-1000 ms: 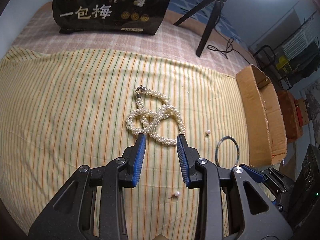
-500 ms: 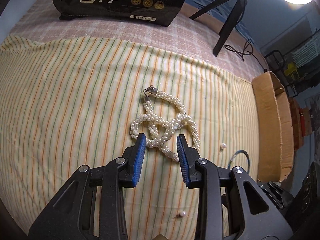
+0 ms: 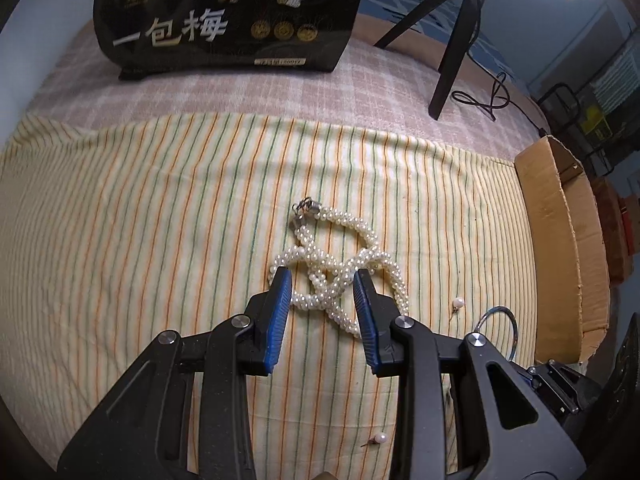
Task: Organize jewelry
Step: 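Grasp the white pearl strand with the left tool while the right tool grasps the blue bangle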
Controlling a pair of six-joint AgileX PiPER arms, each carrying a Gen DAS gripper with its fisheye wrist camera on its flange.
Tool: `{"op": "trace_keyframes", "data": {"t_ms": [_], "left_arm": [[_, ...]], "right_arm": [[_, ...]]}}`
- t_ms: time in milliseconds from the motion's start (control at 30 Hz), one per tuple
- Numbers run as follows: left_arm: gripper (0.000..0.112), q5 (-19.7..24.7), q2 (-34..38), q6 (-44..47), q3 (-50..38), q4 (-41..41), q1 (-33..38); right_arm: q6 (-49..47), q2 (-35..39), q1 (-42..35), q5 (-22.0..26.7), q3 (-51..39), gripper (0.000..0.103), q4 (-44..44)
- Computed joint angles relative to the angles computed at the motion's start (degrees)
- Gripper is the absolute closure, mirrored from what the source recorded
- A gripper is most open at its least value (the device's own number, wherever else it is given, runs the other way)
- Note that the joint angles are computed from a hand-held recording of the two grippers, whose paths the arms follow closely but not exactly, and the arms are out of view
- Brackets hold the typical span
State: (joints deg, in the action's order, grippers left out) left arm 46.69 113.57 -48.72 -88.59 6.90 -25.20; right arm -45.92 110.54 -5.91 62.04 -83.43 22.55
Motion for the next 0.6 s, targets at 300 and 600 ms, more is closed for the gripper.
{"op": "trace_keyframes", "data": {"t_ms": [300,600], "left_arm": [[0.089,1.7,4.1,5.5,-3.8,-1.9,0.1],[0.09,1.2,7.8,7.4,-5.9,-3.1,0.5]], "right_arm": [[0.0,0.4,-0.3,0.6,-0.5,0.068,0.3],[-0.6,0.3,0.6,-1.1,0.5,0.065,-0.5]]}}
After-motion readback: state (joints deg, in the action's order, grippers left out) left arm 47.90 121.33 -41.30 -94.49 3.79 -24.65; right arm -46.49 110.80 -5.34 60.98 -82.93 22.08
